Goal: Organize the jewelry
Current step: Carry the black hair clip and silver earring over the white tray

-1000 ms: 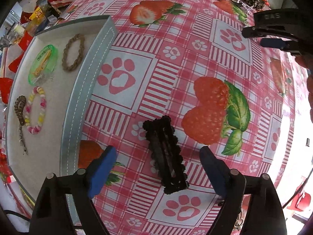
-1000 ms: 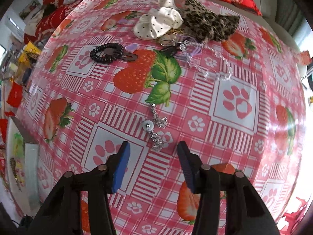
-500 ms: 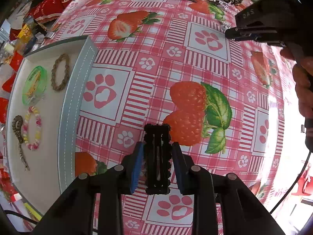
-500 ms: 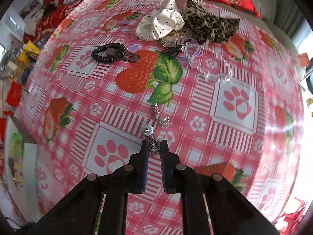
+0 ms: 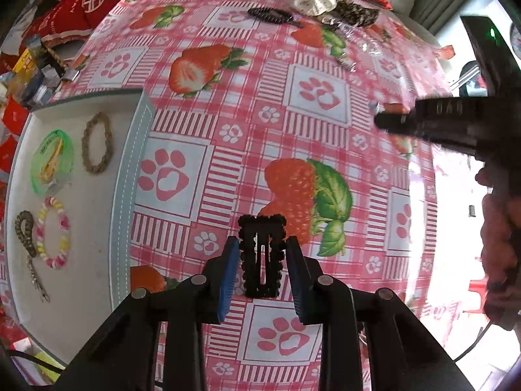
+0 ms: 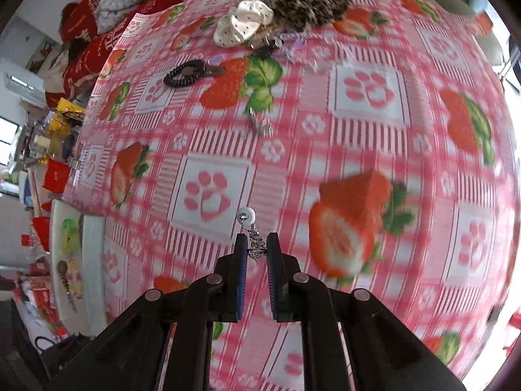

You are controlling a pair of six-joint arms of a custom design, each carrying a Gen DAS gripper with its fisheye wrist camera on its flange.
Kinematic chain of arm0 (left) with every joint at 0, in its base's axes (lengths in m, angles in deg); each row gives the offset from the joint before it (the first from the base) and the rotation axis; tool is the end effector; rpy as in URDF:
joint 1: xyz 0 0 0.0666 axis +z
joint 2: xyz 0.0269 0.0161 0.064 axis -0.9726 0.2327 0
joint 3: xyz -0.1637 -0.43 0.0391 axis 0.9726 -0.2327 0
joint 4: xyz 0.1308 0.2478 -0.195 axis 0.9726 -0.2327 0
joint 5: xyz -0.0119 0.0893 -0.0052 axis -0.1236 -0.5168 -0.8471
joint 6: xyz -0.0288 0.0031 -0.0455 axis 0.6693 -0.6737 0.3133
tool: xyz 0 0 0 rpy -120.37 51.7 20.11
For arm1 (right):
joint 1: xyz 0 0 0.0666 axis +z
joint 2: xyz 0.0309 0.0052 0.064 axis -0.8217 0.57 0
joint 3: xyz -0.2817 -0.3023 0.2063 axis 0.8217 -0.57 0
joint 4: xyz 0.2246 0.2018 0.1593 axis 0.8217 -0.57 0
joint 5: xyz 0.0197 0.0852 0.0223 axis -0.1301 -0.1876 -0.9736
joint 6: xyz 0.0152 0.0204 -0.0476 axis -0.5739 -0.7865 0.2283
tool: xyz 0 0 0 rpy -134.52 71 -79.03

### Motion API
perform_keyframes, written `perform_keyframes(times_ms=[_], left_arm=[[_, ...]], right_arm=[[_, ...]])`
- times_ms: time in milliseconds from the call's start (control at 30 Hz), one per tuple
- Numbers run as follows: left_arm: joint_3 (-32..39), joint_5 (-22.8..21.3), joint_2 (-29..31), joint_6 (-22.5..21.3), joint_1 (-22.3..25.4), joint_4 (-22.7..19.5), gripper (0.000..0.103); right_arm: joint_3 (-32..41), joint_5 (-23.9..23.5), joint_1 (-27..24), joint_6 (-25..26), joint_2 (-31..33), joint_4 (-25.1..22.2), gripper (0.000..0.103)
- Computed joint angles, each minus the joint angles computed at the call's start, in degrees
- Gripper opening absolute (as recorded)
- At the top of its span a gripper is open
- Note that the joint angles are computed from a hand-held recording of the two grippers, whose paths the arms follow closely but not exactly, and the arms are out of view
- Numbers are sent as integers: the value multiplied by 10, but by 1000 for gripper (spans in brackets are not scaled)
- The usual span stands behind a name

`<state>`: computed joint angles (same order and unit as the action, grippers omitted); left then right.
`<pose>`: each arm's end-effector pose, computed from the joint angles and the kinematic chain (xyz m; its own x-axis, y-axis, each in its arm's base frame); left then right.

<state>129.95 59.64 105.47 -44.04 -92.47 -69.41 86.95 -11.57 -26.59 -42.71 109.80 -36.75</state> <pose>0.5119 -0.1503 0.3882 -0.9823 -0.0239 -0.1857 0.0062 0.9872 -0.1597 0.6282 0.3501 0.3739 -0.9845 0.0095 -0.1752 -0.0429 0.9553 0.2926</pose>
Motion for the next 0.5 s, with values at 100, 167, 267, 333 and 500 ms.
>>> perform_keyframes(times_ms=[100, 167, 267, 333, 500], left_arm=[[-2, 6, -7, -18, 7, 1, 36], [1, 9, -9, -27, 12, 0, 36], [-17, 12, -29, -38, 19, 5, 36], [-21, 15, -35, -41, 20, 9, 36], [-19, 23, -44, -53, 31, 8, 36]], right_arm=[[-42, -7, 6, -15, -24, 19, 12], [-65, -10, 10, -25, -37, 30, 12], [-85, -13, 17, -37, -50, 39, 12], [-94, -13, 22, -46, -58, 42, 12], [-98, -11, 31, -61, -68, 40, 12]])
